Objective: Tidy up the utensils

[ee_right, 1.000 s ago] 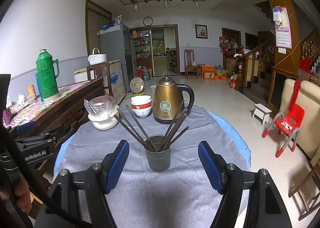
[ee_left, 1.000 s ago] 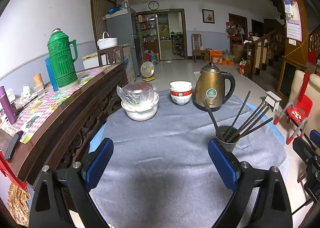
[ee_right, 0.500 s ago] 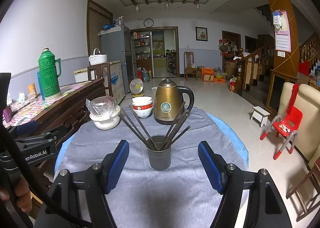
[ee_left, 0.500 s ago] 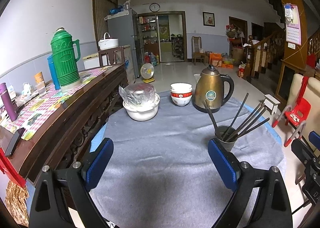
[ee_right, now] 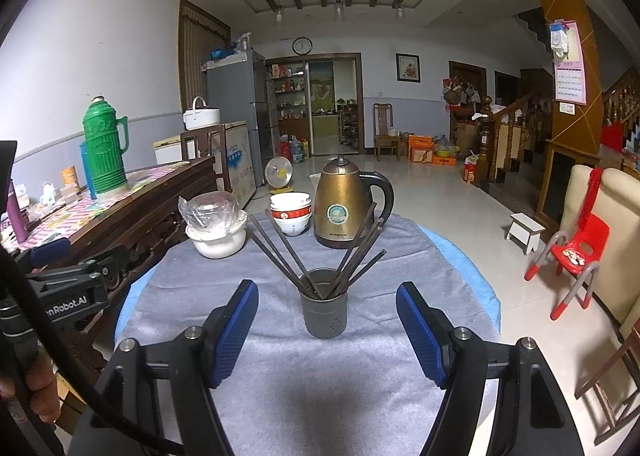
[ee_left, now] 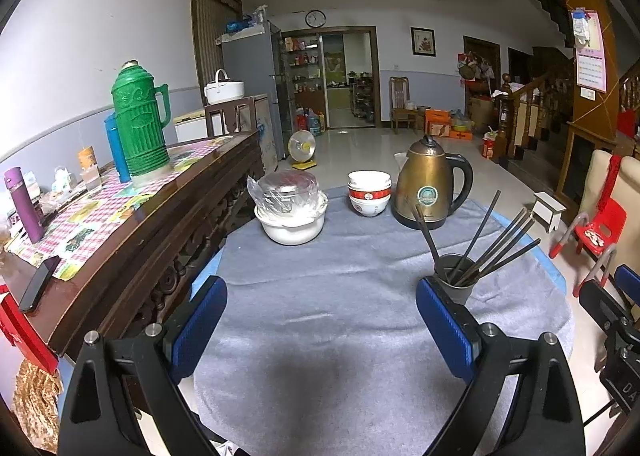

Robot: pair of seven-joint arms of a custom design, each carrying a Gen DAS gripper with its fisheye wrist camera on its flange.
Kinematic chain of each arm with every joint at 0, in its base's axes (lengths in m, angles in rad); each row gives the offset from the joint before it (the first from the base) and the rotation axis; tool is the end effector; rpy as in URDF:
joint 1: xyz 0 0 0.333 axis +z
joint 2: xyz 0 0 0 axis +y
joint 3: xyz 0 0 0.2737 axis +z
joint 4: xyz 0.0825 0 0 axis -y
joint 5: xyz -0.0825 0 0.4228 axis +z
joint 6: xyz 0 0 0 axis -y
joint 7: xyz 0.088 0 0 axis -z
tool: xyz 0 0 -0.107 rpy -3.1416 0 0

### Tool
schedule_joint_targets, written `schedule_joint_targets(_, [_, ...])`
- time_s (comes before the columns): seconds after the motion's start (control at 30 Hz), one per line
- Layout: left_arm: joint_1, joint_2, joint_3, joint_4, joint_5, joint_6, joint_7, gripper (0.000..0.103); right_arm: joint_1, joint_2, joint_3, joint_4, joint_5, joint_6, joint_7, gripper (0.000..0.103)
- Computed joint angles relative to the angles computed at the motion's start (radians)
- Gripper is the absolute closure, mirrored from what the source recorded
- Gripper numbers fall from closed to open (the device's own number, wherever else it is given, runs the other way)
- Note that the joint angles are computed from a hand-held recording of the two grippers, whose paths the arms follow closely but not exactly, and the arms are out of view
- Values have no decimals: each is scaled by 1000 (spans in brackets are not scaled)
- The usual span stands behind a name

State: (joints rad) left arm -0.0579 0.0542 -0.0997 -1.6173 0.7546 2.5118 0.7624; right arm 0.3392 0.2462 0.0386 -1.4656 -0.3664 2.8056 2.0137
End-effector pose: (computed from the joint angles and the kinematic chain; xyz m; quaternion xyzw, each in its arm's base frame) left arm 0.6554 -0.1080 0.6336 -0.6804 0.5405 -0.2681 0.4160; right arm 0.6567 0.2752 0.6268 -0.6570 0.5363 -0.3151 0.4261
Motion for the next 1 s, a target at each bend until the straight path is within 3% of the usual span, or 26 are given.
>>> schedule_joint_targets(0.37, [-7, 18, 2, 34, 19, -37, -17, 8, -20, 47, 23, 55, 96, -7, -92, 28])
schedule_joint_targets(1.0, [-37, 88, 26, 119, 14, -79, 0, 8, -25, 112, 23, 131, 166, -33, -138, 28])
